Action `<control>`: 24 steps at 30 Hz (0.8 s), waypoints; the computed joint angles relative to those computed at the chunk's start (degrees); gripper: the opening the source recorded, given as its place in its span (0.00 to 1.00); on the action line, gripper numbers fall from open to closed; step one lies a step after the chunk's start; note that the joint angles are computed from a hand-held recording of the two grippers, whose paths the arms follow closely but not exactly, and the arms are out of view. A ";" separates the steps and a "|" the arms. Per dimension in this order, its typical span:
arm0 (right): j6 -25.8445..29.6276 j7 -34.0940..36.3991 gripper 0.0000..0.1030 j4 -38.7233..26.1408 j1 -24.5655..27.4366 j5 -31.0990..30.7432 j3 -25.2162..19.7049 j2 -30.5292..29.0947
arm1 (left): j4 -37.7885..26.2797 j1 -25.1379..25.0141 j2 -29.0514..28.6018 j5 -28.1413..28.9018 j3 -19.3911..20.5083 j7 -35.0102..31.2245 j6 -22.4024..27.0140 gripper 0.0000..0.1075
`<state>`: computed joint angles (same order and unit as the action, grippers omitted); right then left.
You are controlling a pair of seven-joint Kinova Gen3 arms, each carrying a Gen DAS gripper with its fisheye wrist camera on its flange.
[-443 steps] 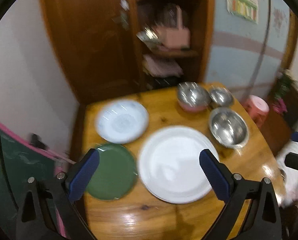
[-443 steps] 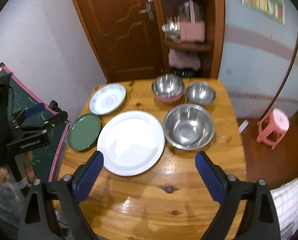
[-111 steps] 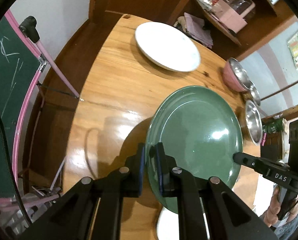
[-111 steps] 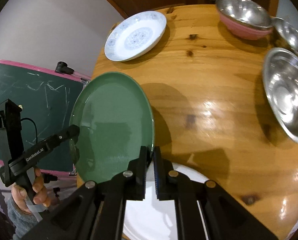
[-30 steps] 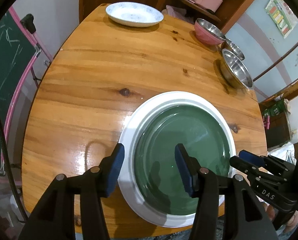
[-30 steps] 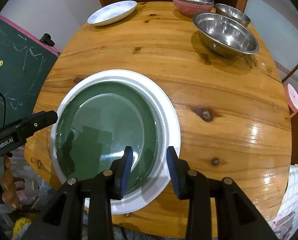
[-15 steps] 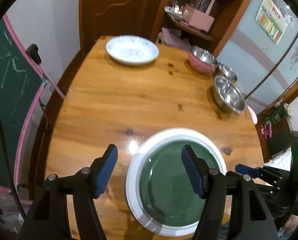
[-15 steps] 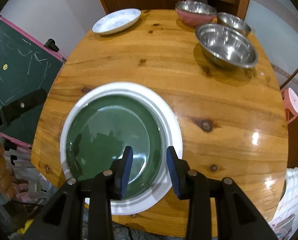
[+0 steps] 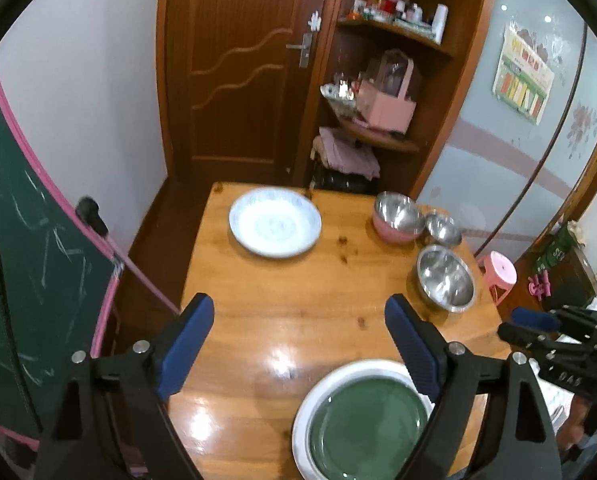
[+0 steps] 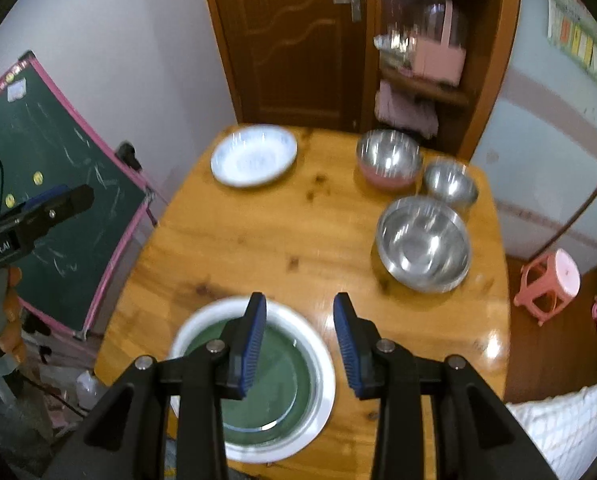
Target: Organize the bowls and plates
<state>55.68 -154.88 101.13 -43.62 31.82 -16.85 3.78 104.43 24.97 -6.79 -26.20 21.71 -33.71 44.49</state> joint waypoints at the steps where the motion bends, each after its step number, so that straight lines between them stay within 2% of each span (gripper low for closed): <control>1: 0.93 0.59 0.34 -1.29 0.01 0.43 0.08 -0.31 | -1.30 -0.18 -0.14 0.33 -0.56 -1.18 0.87 0.80; 6: 3.39 6.41 0.34 -8.25 2.04 -0.83 0.89 -1.02 | -8.28 -1.45 0.98 0.80 -1.95 -5.24 5.14 0.80; 10: 7.92 9.02 0.34 -15.33 2.37 1.51 1.57 0.74 | -14.01 -1.84 3.60 2.58 -3.98 -9.04 7.80 0.81; 13: 9.44 11.90 0.34 -19.86 3.11 0.82 2.93 2.42 | -17.17 -1.75 6.15 2.58 -5.44 -10.43 9.03 0.81; 21: 13.67 19.20 0.34 -34.34 2.88 0.73 8.06 11.05 | -25.00 1.14 16.25 -2.07 -10.96 -11.64 10.65 0.81; 24: 14.59 21.44 0.34 -39.39 3.08 -0.82 10.46 14.84 | -26.40 2.05 19.86 -3.23 -13.84 -11.53 8.86 0.80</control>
